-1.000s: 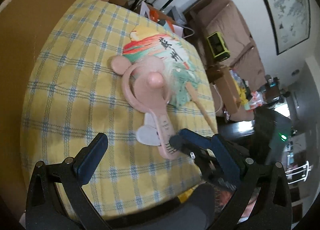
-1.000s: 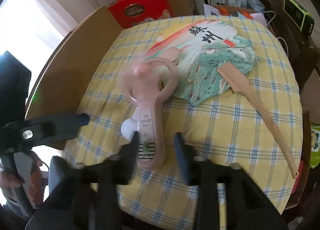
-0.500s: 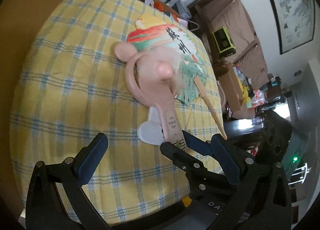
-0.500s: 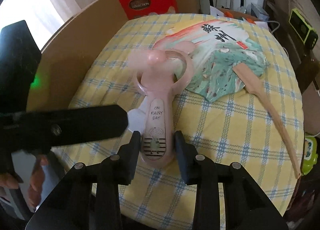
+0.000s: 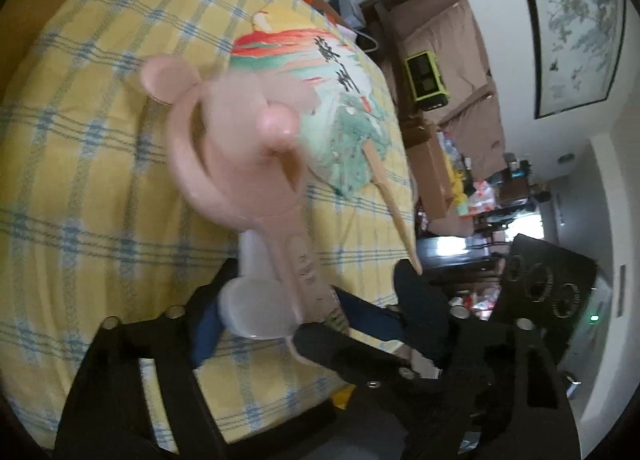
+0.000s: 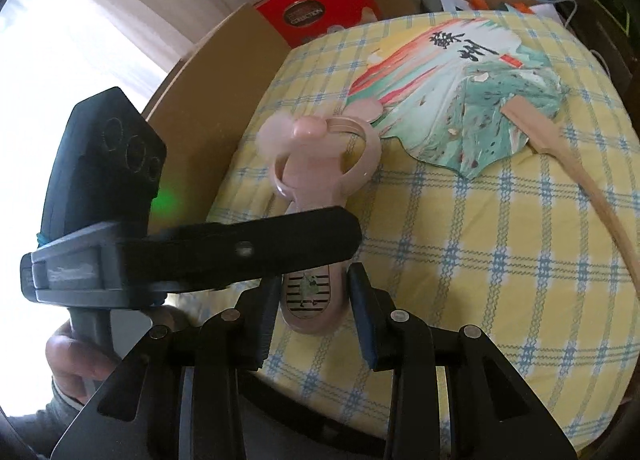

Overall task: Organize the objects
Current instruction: 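Lift the pink fan with the right gripper while the left gripper grasps its handle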

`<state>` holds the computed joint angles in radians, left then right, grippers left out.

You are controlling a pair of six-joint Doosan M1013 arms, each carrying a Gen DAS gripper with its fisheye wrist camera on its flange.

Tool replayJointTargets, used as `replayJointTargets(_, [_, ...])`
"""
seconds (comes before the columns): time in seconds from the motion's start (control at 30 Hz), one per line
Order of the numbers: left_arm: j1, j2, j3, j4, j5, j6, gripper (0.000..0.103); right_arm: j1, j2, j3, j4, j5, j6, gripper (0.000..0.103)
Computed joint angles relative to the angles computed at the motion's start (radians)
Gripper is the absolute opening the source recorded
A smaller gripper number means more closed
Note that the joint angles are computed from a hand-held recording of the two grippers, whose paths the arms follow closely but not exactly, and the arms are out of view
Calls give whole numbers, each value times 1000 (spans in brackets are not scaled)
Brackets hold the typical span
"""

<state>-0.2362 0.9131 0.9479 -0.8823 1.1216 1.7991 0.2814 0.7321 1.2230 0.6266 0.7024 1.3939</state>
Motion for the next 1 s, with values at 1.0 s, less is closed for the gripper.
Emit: replayJointTargets(1.0, [93,-194,186,-218,-204,260,35,116,-61,-99,-139,-94,-75,35])
